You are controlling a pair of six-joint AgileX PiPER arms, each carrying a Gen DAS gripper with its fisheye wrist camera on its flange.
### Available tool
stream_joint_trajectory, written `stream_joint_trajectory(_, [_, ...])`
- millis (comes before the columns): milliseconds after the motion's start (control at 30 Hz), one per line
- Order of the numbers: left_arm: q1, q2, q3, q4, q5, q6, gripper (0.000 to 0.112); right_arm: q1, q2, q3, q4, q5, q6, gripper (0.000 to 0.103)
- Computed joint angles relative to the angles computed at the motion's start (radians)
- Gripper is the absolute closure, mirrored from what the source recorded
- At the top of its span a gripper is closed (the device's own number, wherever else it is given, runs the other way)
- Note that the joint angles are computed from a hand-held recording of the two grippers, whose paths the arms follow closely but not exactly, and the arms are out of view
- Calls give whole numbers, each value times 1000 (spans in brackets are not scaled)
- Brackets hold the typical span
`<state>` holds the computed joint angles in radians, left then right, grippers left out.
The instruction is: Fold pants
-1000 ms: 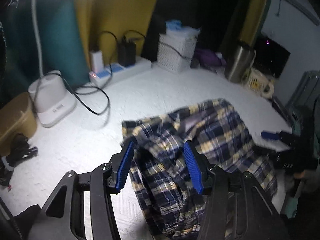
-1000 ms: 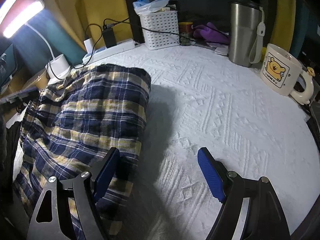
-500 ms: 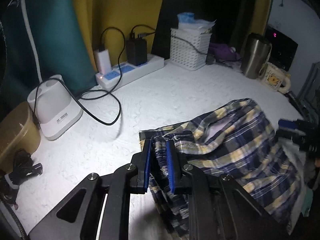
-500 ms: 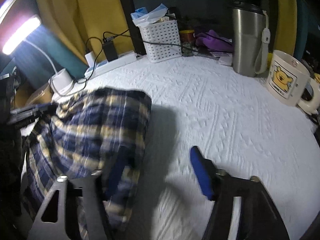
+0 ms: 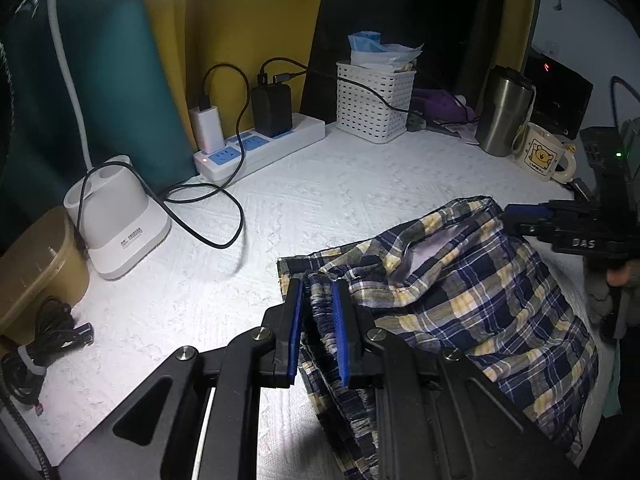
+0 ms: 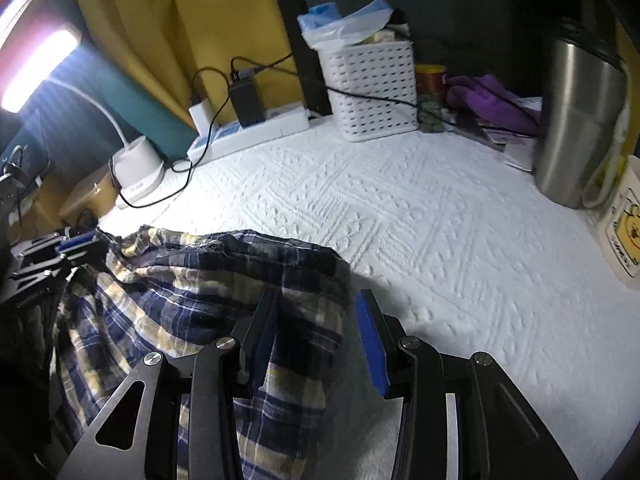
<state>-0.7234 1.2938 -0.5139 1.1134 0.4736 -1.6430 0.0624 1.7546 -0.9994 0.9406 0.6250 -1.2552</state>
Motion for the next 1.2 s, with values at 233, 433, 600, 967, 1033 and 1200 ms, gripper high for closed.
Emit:
stream_joint_trajectory(233, [-28, -23, -6, 9, 19, -5, 99, -7, 43, -12, 44, 13, -22, 92])
stream_joint_trajectory(433, [12, -3, -8, 62, -22, -31, 99, -7, 70, -33, 49, -17, 17, 93])
stream_joint_trajectory(600, [119, 88, 16, 183, -137, -143, 98, 7, 88, -46, 33, -50, 74, 93])
stream_joint_trajectory(967, [31, 23, 22, 63, -35, -64, 98, 84, 16, 25, -143, -253, 250, 68])
stream_joint_trajectory(1033, [29, 28, 19, 73, -26, -68, 98, 98, 10, 32, -187, -285, 299, 62])
stream_joint_trajectory(1200, [81, 102, 20, 143, -72, -144, 93, 106, 10, 48, -233, -345, 352, 47])
